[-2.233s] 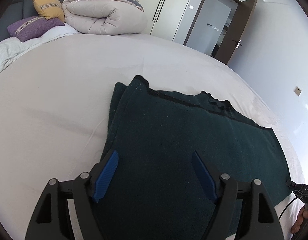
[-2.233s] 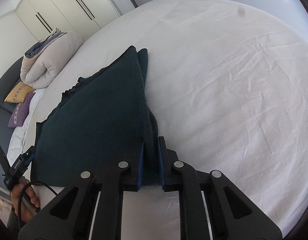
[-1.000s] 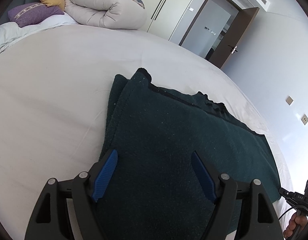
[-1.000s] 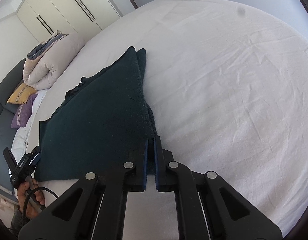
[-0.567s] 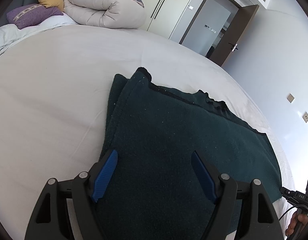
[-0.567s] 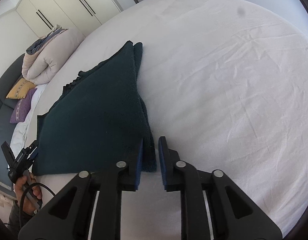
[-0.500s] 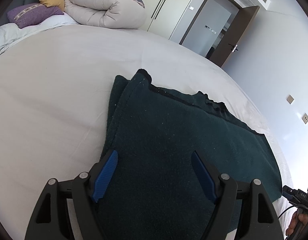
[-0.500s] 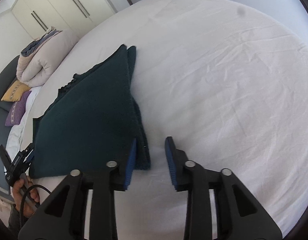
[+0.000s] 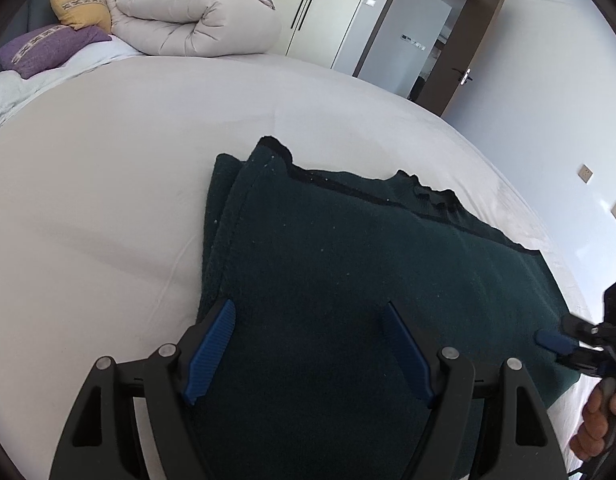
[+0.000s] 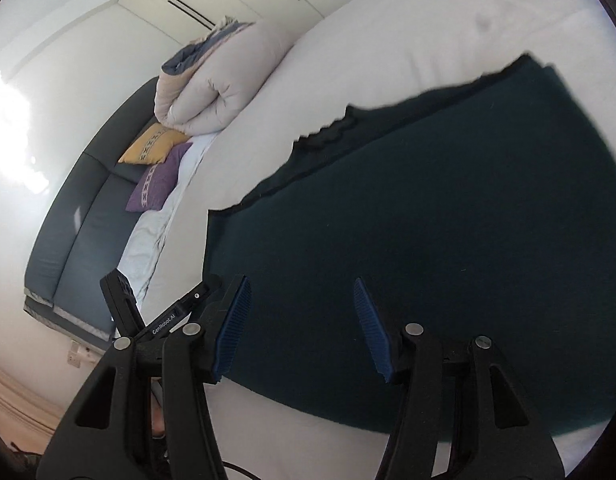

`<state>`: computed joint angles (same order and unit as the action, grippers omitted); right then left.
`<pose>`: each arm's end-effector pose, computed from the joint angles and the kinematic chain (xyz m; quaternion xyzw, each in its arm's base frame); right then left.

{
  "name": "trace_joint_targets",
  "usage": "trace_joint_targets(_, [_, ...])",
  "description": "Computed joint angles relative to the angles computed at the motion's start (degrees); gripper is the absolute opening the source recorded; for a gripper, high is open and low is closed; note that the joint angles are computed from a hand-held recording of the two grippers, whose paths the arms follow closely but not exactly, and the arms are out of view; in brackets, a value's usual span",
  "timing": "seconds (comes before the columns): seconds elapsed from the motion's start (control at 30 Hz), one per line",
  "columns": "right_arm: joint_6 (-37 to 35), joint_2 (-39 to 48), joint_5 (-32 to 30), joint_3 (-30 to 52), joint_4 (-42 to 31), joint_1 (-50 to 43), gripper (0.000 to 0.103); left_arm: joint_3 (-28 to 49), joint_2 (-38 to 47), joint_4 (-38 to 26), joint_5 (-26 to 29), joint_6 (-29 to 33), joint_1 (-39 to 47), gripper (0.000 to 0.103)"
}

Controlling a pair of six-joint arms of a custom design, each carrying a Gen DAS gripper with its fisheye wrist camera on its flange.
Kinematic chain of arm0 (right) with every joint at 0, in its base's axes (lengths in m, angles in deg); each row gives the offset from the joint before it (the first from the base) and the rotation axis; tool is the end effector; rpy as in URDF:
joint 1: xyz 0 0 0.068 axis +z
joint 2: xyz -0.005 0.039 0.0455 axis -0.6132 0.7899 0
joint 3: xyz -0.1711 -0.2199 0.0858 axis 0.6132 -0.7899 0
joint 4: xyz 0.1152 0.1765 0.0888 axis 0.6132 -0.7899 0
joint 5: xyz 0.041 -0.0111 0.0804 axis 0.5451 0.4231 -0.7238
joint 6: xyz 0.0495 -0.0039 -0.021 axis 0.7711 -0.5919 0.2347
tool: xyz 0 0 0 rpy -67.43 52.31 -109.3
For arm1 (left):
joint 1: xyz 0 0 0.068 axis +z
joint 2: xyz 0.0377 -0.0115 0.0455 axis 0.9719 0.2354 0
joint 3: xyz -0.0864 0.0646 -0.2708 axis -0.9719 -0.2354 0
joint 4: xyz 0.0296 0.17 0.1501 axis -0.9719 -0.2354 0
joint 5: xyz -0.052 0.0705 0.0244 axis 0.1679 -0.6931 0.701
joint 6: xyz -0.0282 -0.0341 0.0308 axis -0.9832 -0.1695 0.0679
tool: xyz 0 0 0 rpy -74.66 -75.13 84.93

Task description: Fold small clothes

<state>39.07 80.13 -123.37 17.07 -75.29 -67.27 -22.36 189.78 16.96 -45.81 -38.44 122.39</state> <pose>0.2054 -0.0833 0.1619 -0.0507 0.8919 0.3923 0.2191 0.1910 0.1658 0.0662 -0.1134 0.9095 -0.1347 0.3765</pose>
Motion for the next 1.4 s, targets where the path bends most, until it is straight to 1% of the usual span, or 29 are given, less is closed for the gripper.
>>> trace_joint_targets(0.03, [2.9, 3.1, 1.3, -0.4, 3.7, 1.7, 0.053, 0.6, 0.0, -1.5, 0.8, 0.9, 0.7, 0.078])
trace_joint_targets(0.07, [5.7, 4.3, 3.1, -1.5, 8.1, 2.0, 0.048, 1.0, 0.1, -2.5, 1.4, 1.8, 1.4, 0.076])
trace_joint_targets(0.1, [4.1, 6.9, 2.0, -1.1, 8.3, 0.3, 0.04, 1.4, 0.0, -3.5, 1.9, 2.7, 2.1, 0.072])
trace_joint_targets(0.17, [0.0, 10.7, -1.0, 1.6, 4.3, -5.7, 0.038, 2.3, -0.3, -6.4, 3.1, 4.5, 3.9, 0.068])
trace_joint_targets(0.23, [-2.0, 12.0, -1.9, 3.6, 2.8, -12.2, 0.038, 3.5, -1.2, -10.4, 5.0, 5.7, 7.0, 0.068])
trace_joint_targets(0.3, [-4.6, 13.4, -2.0, 5.8, 1.0, -19.8, 0.038, 4.2, -3.0, -13.1, 5.2, 5.1, 11.5, 0.073])
trace_joint_targets(0.33, [-4.2, 13.4, -1.5, 6.8, 1.1, -22.5, 0.038, 5.5, -3.1, -15.1, 6.3, 5.3, 13.6, 0.074])
trace_joint_targets(0.4, [-4.7, 12.8, -0.9, 8.9, -0.8, -27.0, 0.042, 9.6, -2.3, -21.4, 8.0, 6.1, 18.4, 0.087])
trace_joint_targets(0.43, [-4.9, 11.9, -0.3, 9.1, -1.1, -28.8, 0.042, 11.8, -1.5, -24.3, 8.2, 6.3, 19.9, 0.089])
trace_joint_targets(0.5, [-8.6, 11.2, -0.3, 10.3, -5.9, -31.9, 0.052, 16.9, 1.2, -31.9, 8.6, 8.2, 21.8, 0.09])
trace_joint_targets(0.6, [-15.2, 10.2, -1.3, 10.0, -12.6, -33.6, 0.054, 25.6, 6.7, -47.2, 8.7, 13.6, 21.1, 0.09])
trace_joint_targets(0.63, [-17.4, 9.8, -1.2, 9.5, -14.9, -33.7, 0.054, 26.8, 7.6, -49.5, 8.2, 14.8, 20.5, 0.09])
trace_joint_targets(0.7, [-17.0, 7.2, -1.3, 5.9, -14.8, -30.4, 0.054, 27.0, 7.2, -50.1, 6.7, 15.5, 19.1, 0.093])
trace_joint_targets(0.73, [-17.8, 6.0, -1.2, 4.7, -15.6, -29.2, 0.054, 27.4, 7.1, -51.3, 6.2, 15.6, 18.4, 0.093])
trace_joint_targets(0.8, [-16.0, 2.0, -2.2, 1.0, -13.9, -24.8, 0.054, 29.5, 7.7, -55.0, 6.0, 16.0, 17.6, 0.093])
trace_joint_targets(0.83, [-16.8, 0.3, -2.3, -0.2, -14.9, -23.9, 0.054, 30.4, 7.9, -56.8, 5.5, 16.4, 16.8, 0.093])
trace_joint_targets(0.9, [-15.8, -2.5, -2.8, -1.7, -15.2, -20.7, 0.054, 30.7, 7.5, -58.0, 3.8, 16.9, 15.1, 0.093])
trace_joint_targets(0.97, [-12.0, -5.0, -3.3, -3.3, -12.5, -16.9, 0.054, 29.7, 6.6, -57.3, 1.8, 17.2, 12.9, 0.093])
trace_joint_targets(1.0, [-12.8, -5.8, -3.3, -3.4, -14.1, -16.9, 0.054, 29.6, 6.5, -57.7, 1.1, 17.5, 11.8, 0.093])
trace_joint_targets(1.07, [-9.2, -7.1, -3.9, -4.4, -11.9, -14.0, 0.054, 29.9, 6.7, -58.7, 0.0, 17.1, 10.5, 0.092])
trace_joint_targets(1.23, [-1.0, -10.8, -4.7, -6.3, -6.9, -7.3, 0.054, 32.5, 7.5, -63.5, -2.3, 16.1, 9.2, 0.085])
trace_joint_targets(1.27, [1.0, -11.6, -4.7, -6.7, -5.5, -5.7, 0.054, 33.3, 7.6, -65.1, -3.0, 16.4, 9.3, 0.084])
trace_joint_targets(1.33, [5.0, -13.0, -4.8, -7.4, -2.7, -2.8, 0.054, 36.2, 9.4, -70.4, -2.6, 17.3, 9.5, 0.083])
trace_joint_targets(1.4, [5.5, -13.9, -5.0, -7.4, -3.3, -2.0, 0.054, 39.6, 11.9, -76.4, -1.7, 18.9, 10.1, 0.076])
